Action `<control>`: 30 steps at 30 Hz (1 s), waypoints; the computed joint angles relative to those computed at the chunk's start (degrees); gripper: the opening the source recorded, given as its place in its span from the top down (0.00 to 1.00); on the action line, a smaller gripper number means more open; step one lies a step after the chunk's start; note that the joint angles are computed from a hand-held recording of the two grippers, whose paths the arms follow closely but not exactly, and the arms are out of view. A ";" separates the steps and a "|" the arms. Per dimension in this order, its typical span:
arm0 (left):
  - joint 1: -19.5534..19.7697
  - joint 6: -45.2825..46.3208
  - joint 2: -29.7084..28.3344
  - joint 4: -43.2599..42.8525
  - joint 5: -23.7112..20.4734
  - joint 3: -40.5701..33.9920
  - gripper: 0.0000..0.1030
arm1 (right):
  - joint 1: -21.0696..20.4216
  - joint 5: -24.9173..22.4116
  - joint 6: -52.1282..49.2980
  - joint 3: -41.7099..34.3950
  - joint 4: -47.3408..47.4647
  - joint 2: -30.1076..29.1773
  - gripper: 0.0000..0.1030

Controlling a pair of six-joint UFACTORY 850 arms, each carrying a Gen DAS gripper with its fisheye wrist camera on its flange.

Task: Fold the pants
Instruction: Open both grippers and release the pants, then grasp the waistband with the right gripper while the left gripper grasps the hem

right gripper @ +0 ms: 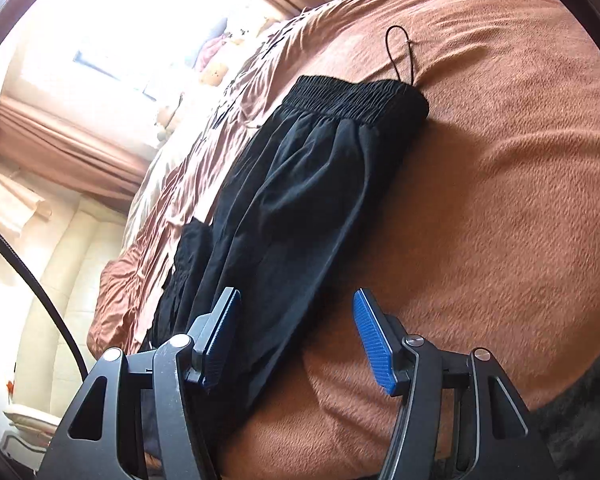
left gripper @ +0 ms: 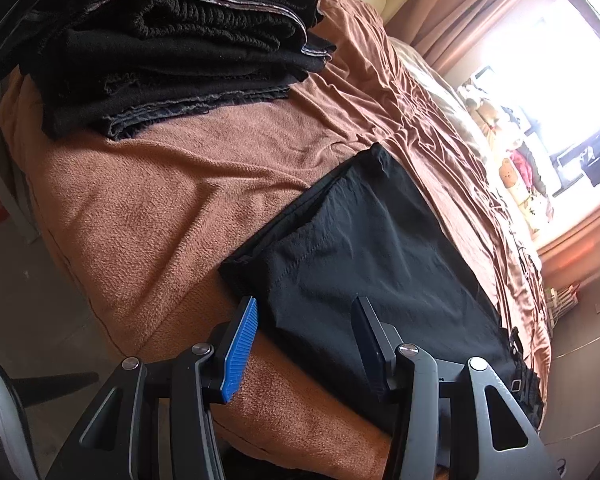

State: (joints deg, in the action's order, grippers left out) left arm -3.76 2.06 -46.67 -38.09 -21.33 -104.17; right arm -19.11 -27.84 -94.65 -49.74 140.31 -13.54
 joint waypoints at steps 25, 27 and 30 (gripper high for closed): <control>-0.42 -16.17 -1.19 18.37 1.11 -3.84 0.50 | -2.81 1.05 -5.26 -2.23 7.87 -2.04 0.82; -0.38 -15.85 -2.48 18.30 -0.23 -5.49 0.50 | -2.42 1.53 -7.88 -1.42 9.60 -0.88 0.82; -0.63 -19.42 -4.26 22.43 -1.77 -7.73 0.51 | -2.07 1.88 -10.37 0.14 12.11 0.86 0.83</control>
